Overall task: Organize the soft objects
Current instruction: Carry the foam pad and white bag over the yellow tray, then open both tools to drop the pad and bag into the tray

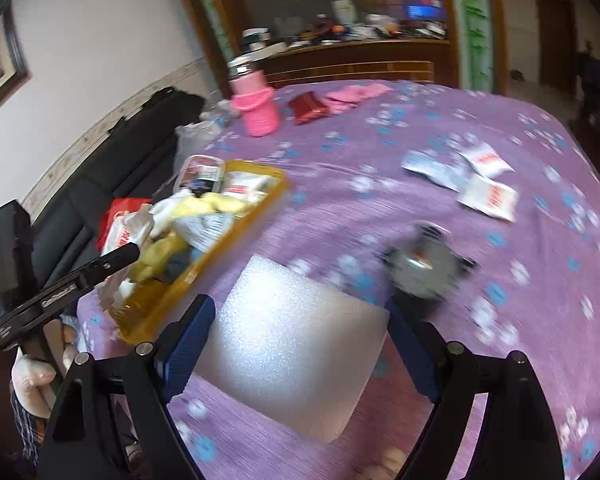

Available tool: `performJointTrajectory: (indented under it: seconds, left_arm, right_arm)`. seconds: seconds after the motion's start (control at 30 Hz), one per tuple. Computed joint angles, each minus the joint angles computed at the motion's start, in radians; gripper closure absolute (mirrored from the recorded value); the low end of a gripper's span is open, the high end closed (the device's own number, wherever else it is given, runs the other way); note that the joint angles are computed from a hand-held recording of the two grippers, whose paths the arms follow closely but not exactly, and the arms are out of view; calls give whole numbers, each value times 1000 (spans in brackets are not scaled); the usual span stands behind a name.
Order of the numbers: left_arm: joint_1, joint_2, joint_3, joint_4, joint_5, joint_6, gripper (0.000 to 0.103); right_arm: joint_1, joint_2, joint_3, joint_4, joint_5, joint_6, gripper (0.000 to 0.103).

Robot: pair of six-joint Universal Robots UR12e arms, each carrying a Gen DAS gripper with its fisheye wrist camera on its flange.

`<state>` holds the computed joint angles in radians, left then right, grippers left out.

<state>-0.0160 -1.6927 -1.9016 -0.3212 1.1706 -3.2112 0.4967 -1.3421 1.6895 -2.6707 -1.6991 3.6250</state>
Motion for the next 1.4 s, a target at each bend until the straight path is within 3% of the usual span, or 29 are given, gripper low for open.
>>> performJointTrajectory:
  seconds: [0.23, 0.33, 0.37, 0.4, 0.43, 0.53, 0.67, 0.9, 1.03, 1.2, 1.4]
  left_arm:
    - [22, -58, 54, -22, 59, -16, 53]
    - [3, -79, 76, -9, 138, -13, 50]
    - [-4, -83, 80, -7, 165, -2, 48]
    - [-6, -87, 86, -14, 175, 10, 37]
    - [-4, -90, 89, -25, 158, 9, 32]
    - [17, -83, 74, -28, 89, -6, 32]
    - [45, -54, 30, 34, 33, -46, 32]
    - [75, -9, -32, 137, -7, -69, 19]
    - [84, -1, -48, 180, -9, -89, 11]
    - [82, -2, -48, 174, -27, -86, 11]
    - [69, 17, -63, 188, -11, -74, 11]
  right_arm:
    - [9, 106, -155, 39, 57, -55, 17]
    - [7, 157, -229, 74, 81, -64, 17]
    - [6, 172, -250, 85, 89, -64, 17]
    - [6, 190, -275, 99, 94, -61, 17]
    - [4, 207, -299, 110, 98, -57, 17]
    - [0, 251, -362, 146, 104, -58, 17]
    - [-5, 325, -474, 209, 99, -59, 17]
    - [-16, 435, -618, 298, 160, -40, 15]
    - [-24, 448, -626, 265, 195, -4, 12]
    - [-34, 434, -604, 190, 229, 5, 11]
    - [-46, 360, -502, 95, 264, 34, 10]
